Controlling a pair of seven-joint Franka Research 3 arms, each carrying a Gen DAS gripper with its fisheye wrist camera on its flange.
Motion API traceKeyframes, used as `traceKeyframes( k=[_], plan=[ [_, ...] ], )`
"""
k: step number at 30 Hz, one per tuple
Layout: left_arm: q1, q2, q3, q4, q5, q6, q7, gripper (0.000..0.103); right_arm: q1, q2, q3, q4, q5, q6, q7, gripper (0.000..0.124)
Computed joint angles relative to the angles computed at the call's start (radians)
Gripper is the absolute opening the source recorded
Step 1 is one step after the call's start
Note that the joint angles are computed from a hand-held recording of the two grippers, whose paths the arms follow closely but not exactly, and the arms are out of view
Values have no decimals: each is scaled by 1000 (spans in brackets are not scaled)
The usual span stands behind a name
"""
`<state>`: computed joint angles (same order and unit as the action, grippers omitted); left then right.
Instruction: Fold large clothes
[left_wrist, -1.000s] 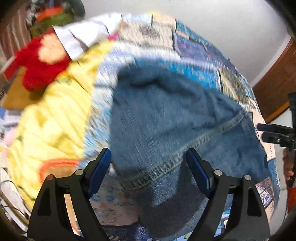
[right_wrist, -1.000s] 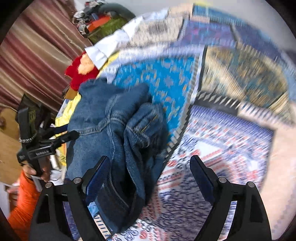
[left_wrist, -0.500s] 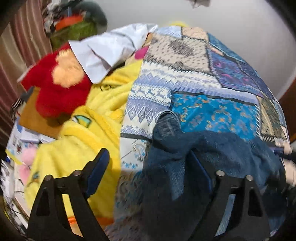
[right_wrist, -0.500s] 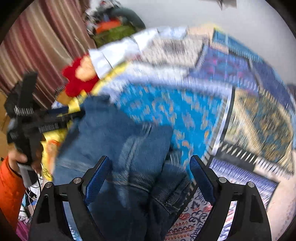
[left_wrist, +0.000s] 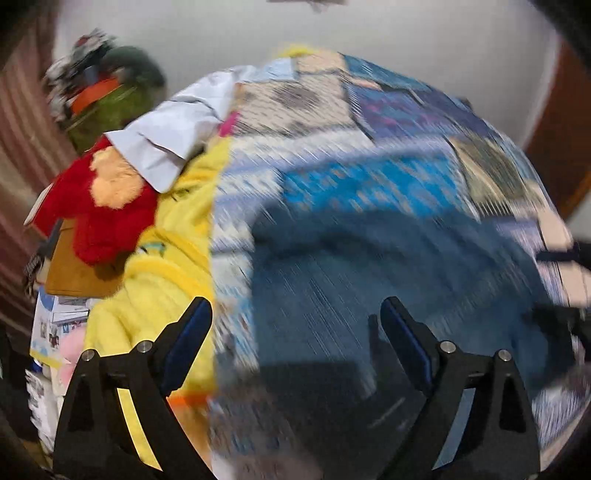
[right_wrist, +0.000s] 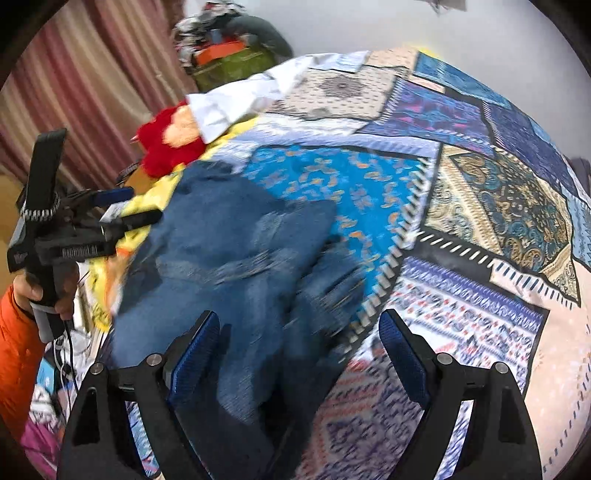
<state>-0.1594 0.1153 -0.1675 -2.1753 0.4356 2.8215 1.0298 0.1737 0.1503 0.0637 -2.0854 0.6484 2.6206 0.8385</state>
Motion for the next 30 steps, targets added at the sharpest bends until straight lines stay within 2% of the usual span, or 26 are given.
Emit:
traceKeyframes(
  k=[4,7,11,15,17,21,24,27,30],
  plan=[
    [-10,-39,-37,-91,-102,-20,74,94,21,-44,-9,-96,-83,14,49,87],
    [-23,-101,-28,-194,-72,26,-35,94,5,-86,-18,-162,-23,-13,45,88],
    [-30,-185,-34,-289,-162,23,-15,94,-7,-166,-40,-248,7,-24,68,88],
    [-8,-289,-68,-346,-33,-47,-166,94,1,-263,-50,-324,16,8,81,88],
    [2,-361,-85,-377,19,-50,-246,94,18,-331,-56,-366,43,46,62,88],
    [19,-505,-115,-420,79,-3,-350,94,85,-479,-90,-430,177,105,-25,88],
    [44,-629,-154,-442,122,53,-421,94,159,-593,-109,-467,273,185,-90,88],
    [88,-736,-206,-456,161,114,-489,94,252,-704,-132,-500,357,283,-159,88],
    [139,-845,-262,-470,187,171,-549,94,381,-818,-167,-539,442,419,-235,88]
  ],
)
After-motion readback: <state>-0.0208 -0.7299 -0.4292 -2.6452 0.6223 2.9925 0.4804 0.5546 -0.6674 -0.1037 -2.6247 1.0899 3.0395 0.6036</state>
